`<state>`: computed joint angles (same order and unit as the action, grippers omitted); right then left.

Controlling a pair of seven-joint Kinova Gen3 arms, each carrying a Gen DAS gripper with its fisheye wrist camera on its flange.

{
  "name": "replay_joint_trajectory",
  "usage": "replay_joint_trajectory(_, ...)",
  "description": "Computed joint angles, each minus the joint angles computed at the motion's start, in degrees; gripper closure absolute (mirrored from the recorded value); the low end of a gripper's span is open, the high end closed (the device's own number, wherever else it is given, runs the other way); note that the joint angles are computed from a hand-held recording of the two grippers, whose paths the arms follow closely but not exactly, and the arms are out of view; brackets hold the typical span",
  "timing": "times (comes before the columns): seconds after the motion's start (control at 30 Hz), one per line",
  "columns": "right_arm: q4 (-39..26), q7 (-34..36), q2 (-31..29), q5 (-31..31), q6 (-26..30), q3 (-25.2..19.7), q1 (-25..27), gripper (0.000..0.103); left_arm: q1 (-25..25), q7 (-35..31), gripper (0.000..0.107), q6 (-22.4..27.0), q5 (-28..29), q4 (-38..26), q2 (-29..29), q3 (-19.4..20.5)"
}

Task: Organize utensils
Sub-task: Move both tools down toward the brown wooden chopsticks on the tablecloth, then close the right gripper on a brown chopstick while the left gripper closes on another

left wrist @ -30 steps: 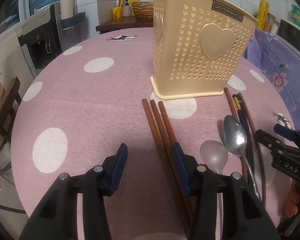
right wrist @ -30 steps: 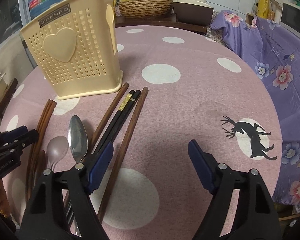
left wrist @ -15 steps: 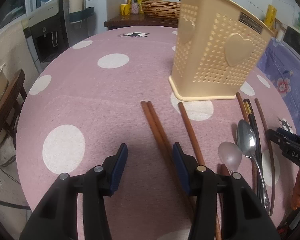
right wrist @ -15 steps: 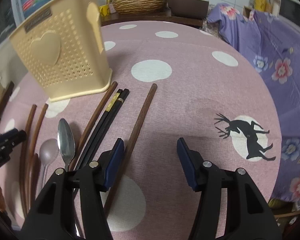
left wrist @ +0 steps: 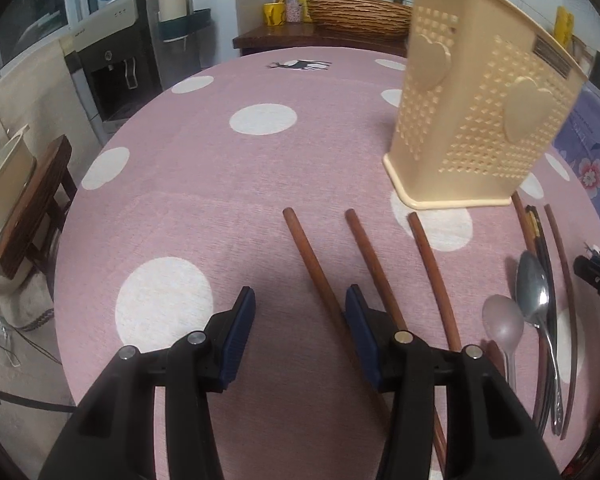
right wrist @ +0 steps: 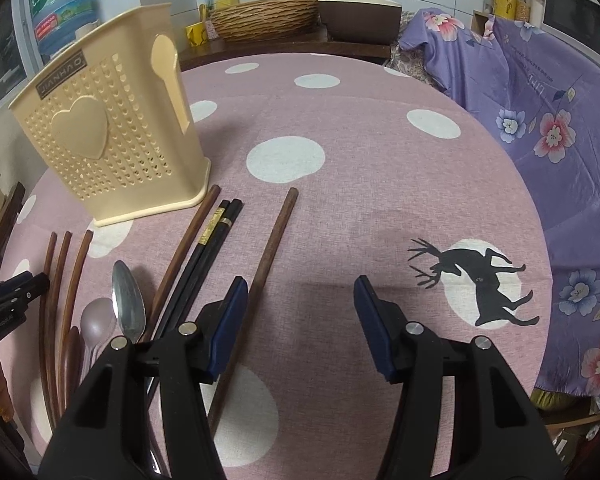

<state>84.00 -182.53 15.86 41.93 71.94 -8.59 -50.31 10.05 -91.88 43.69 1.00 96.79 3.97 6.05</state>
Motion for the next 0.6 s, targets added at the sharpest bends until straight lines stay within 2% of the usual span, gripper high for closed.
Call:
replay_joint_trajectory(0.13, -1.35, 0.67, 0.75, -0.05, -0.45, 0.33, 0.49, 0.047, -0.45, 0.04, 0.06, 1.69, 1.67, -2.13, 1.36, -0.13)
replay_joint_trajectory(0.27, -3.12, 1.56, 1.89, -1.09, -0.48, 1.2, 1.2, 0.048, 0.62, 3.72, 0.06, 2.61, -0.34, -3.68, 2.42, -0.14)
replay_joint_trajectory(0.6, -6.7, 3.95, 4.84, -3.42, 0.69, 3.18, 1.89, 0.065, 3.44, 11.27, 0.06, 3.08, -5.51, -5.04, 3.62, 0.02)
